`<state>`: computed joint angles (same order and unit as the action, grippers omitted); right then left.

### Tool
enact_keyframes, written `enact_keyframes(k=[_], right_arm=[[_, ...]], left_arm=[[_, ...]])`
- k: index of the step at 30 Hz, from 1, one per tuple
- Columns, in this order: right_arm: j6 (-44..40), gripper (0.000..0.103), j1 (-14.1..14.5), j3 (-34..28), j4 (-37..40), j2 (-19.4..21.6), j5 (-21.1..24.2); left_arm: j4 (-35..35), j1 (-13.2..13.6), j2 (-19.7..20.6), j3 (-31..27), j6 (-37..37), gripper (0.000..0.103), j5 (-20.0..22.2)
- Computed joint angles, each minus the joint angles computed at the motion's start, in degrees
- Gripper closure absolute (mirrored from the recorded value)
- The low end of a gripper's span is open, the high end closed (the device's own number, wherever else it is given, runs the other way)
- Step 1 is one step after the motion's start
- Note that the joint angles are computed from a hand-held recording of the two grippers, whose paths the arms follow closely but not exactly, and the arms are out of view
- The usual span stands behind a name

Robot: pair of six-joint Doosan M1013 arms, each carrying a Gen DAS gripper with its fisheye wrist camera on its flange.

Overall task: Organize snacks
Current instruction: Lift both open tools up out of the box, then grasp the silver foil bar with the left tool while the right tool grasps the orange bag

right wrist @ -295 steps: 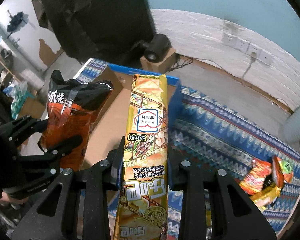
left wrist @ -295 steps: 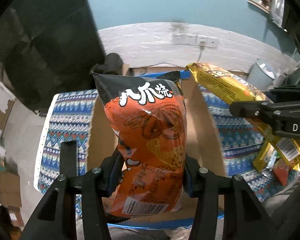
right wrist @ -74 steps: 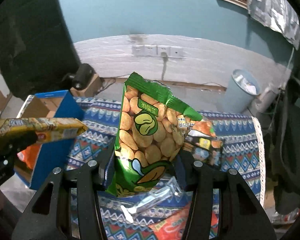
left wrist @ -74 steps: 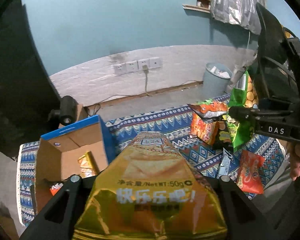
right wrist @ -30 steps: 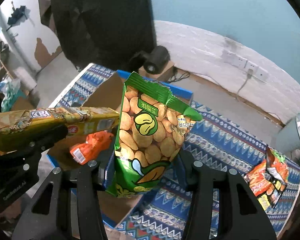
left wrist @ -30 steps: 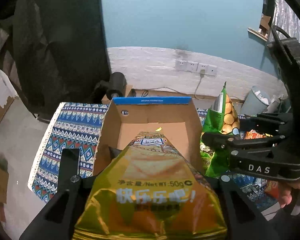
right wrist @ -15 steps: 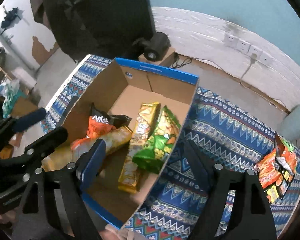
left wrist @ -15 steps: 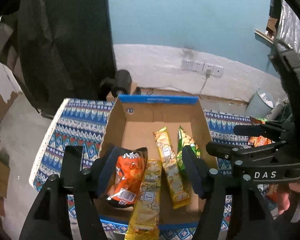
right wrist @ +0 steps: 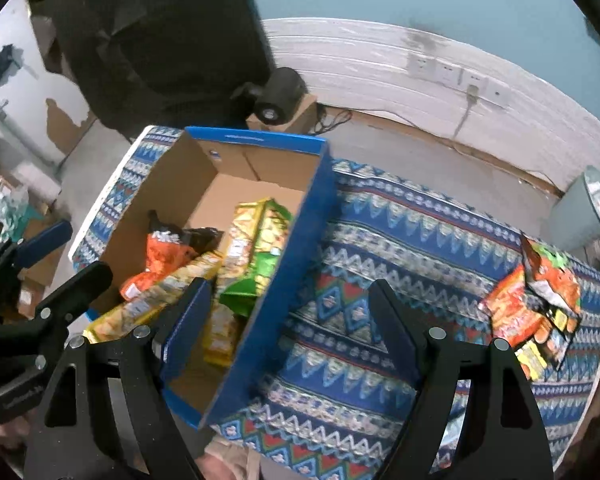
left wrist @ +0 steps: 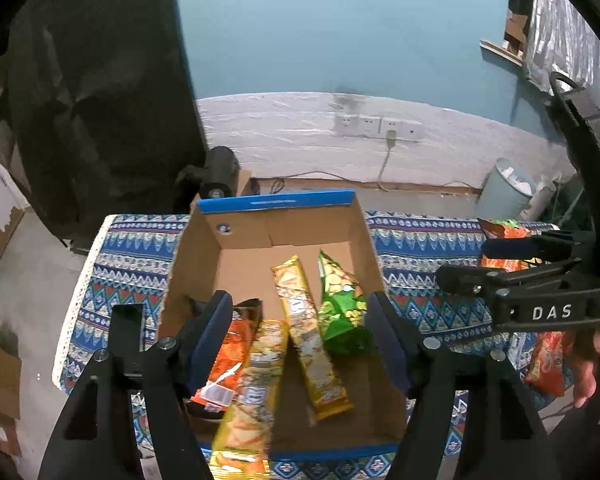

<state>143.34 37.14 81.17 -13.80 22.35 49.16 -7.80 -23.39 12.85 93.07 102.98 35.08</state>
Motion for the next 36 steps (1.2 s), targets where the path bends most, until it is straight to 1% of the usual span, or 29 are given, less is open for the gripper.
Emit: enact_keyframes(k=[8, 18, 24, 32, 36], right_arm=[[4.76, 0.022, -0.62, 5.27, -2.04, -3.58, 0.23], [10.55, 0.022, -1.55, 12.19, -3.25, -7.82, 1.29], [14.89, 0.022, -2.06, 16.55, -3.96, -10.79, 1.56], [20.23, 0.022, -2.95, 22.09, -3.16, -14.20, 2.93], [23.19, 0.022, -3.29, 25.25, -2.25, -15.89, 2.97]], left_arm=[[0.17, -2.62, 0.14, 0.11, 2.05, 0.030, 0.72], [2.10, -7.60, 0.47, 0.33, 5.55, 0.030, 1.66], [1.44, -9.75, 1.11, 0.02, 7.24, 0.029, 3.03], [-1.49, -12.28, 3.13, -1.63, 9.65, 0.029, 7.61], [-1.62, -13.59, 3.94, -1.83, 10.86, 0.028, 7.92]])
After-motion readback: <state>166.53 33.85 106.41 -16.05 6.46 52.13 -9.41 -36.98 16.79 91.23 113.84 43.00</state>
